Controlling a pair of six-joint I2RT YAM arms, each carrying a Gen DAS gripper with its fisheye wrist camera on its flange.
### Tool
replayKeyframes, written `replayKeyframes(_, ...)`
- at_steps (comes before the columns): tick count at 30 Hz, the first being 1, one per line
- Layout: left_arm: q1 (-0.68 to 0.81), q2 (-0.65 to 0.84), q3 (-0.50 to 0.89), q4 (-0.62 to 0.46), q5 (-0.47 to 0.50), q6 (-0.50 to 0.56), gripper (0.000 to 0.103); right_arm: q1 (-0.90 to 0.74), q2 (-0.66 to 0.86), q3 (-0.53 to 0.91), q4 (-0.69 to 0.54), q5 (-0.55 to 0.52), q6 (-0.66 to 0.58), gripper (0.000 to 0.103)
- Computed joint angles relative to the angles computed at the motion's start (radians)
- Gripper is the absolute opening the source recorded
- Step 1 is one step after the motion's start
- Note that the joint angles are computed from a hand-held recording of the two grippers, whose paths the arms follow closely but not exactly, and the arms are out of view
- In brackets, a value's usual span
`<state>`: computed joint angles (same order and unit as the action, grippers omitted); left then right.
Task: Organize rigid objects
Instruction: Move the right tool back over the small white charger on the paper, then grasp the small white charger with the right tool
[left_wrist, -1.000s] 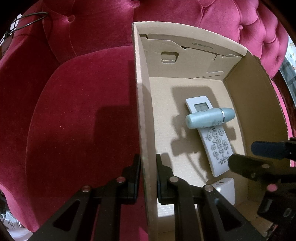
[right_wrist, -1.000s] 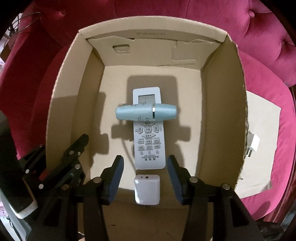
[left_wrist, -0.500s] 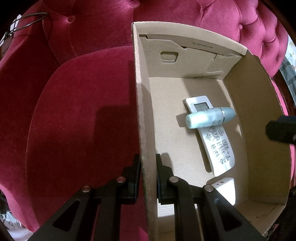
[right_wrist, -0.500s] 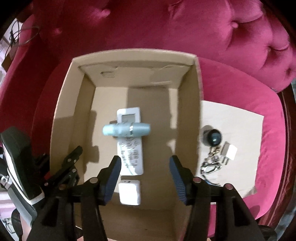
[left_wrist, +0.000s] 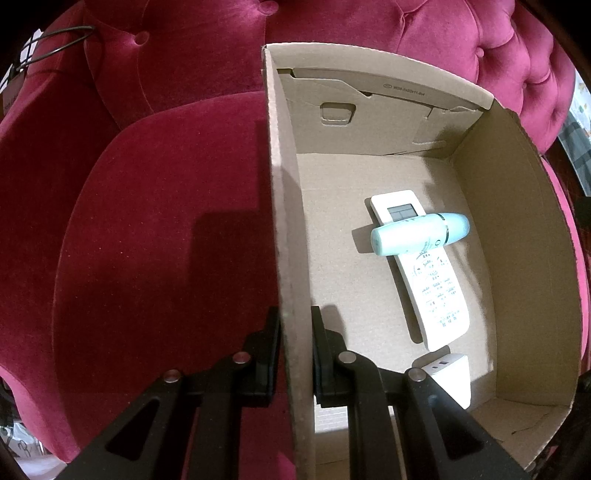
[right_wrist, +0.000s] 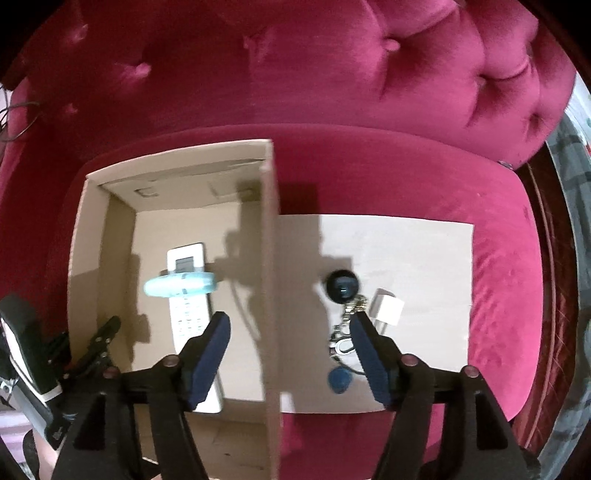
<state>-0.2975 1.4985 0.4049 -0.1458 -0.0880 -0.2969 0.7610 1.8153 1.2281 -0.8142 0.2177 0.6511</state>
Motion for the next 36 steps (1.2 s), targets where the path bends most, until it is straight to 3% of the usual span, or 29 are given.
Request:
replayKeyframes(13,0.004,0.001,-0.001,0.002,0.001,0.005,0.015,-0.144,-0.040,-0.150,0.080,0.016,-0.048,0.095)
replayKeyframes(36,0.002,0.004,0.000,0.004,0.000,0.004,0.015,-0.333,0.108,-0.280,0.315,-0.024,-0.118,0.095)
